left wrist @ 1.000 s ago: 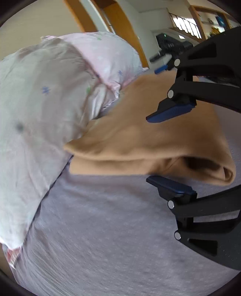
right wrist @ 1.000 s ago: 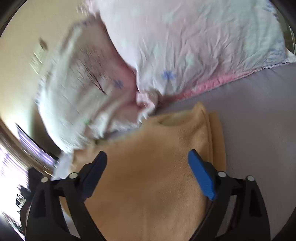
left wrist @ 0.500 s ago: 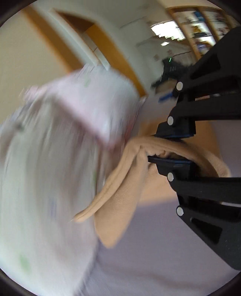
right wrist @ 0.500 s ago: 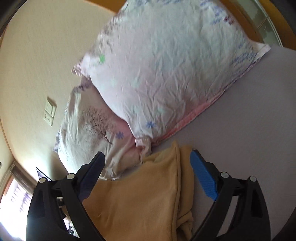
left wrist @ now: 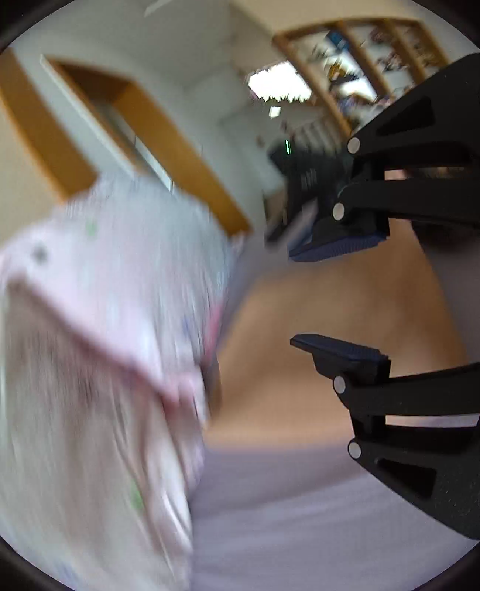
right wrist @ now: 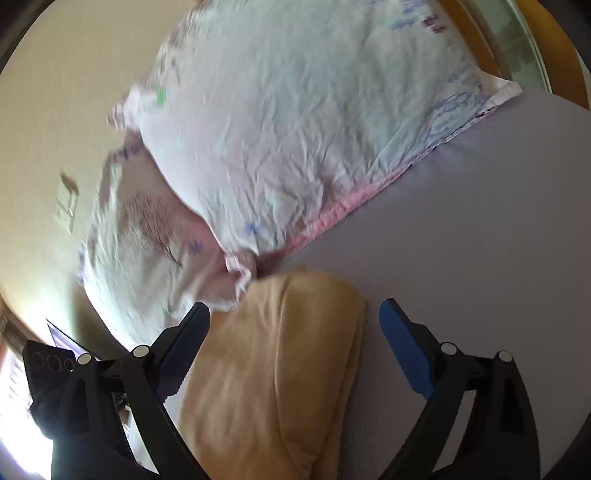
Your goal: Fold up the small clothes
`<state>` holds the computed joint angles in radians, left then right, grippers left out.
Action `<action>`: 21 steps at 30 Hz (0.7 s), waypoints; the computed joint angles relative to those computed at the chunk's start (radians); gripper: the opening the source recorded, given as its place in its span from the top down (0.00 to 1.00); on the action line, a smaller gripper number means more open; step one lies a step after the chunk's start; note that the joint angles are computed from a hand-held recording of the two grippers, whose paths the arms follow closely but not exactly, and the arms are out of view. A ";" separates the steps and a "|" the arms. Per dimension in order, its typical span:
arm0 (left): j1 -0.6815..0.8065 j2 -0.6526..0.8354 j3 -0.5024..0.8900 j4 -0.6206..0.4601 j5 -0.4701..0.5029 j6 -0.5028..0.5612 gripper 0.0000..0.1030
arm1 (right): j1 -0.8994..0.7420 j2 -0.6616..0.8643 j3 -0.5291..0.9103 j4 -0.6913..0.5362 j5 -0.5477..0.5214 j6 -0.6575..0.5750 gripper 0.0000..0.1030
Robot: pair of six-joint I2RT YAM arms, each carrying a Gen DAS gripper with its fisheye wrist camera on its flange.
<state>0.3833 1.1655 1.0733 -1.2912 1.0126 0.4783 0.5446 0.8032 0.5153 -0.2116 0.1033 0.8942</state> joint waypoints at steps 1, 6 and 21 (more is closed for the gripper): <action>0.029 0.015 -0.009 -0.010 -0.033 0.025 0.60 | 0.006 0.027 0.015 -0.019 0.000 -0.002 0.08; 0.006 0.062 -0.090 0.057 -0.189 0.023 0.46 | -0.045 0.198 0.027 0.048 -0.222 -0.021 0.16; 0.213 0.071 -0.064 -0.072 -0.113 0.279 0.69 | 0.181 0.360 0.145 0.195 -0.163 -0.094 0.70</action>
